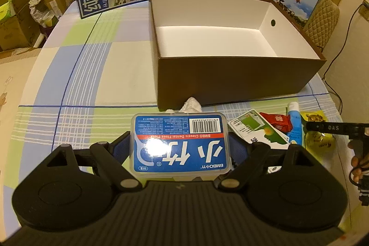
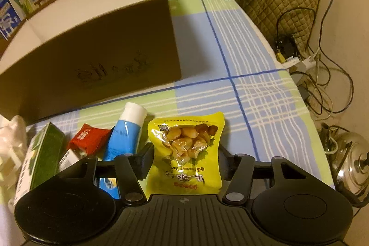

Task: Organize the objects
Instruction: 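Carry the floss case and snack bag with both grippers over the brown box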

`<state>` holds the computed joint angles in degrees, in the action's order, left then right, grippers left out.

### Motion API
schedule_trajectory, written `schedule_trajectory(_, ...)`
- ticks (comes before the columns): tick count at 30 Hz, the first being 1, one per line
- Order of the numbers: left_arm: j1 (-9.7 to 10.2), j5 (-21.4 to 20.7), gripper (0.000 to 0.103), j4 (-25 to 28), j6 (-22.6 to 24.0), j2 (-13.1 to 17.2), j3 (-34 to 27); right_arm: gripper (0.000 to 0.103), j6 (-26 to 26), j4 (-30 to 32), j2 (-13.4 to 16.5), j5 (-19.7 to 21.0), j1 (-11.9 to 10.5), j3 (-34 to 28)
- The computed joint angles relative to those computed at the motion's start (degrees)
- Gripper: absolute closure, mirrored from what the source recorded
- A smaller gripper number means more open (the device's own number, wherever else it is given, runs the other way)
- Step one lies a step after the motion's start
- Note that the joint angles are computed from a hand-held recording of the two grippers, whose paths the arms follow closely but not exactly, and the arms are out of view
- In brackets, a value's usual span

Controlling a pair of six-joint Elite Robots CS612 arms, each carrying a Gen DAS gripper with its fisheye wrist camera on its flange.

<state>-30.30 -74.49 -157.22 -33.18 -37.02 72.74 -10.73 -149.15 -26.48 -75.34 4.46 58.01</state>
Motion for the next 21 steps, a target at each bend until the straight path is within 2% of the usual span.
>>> schedule_trajectory(5, -0.12, -0.1, 0.019, -0.8, 1.7, 0.4, -1.1, 0.050, 1.8, -3.3, -3.7, 4.2, -0.9, 4.1)
schedule_trajectory(10, -0.02, 0.0, 0.019, -1.8, 4.6, 1.4, -3.7, 0.050, 1.3, -6.4, -4.7, 10.4, -1.1, 2.8)
schedule_trajectory(15, 0.40, 0.2, 0.019, -1.1, 7.4, 3.8, -9.2, 0.050, 1.0, -6.0, -3.1, 15.7, -0.3, -2.5)
schedule_trajectory(19, 0.88, -0.1, 0.019, -0.7, 8.1, 5.8, -13.5, 0.050, 0.1, -4.6, -0.2, 17.9, 0.6, -8.9)
schedule_trajectory(21, 1.19, -0.2, 0.019, 0.1, 8.3, 7.0, -16.0, 0.050, -0.8, -2.3, 2.2, 18.3, 1.3, -13.6)
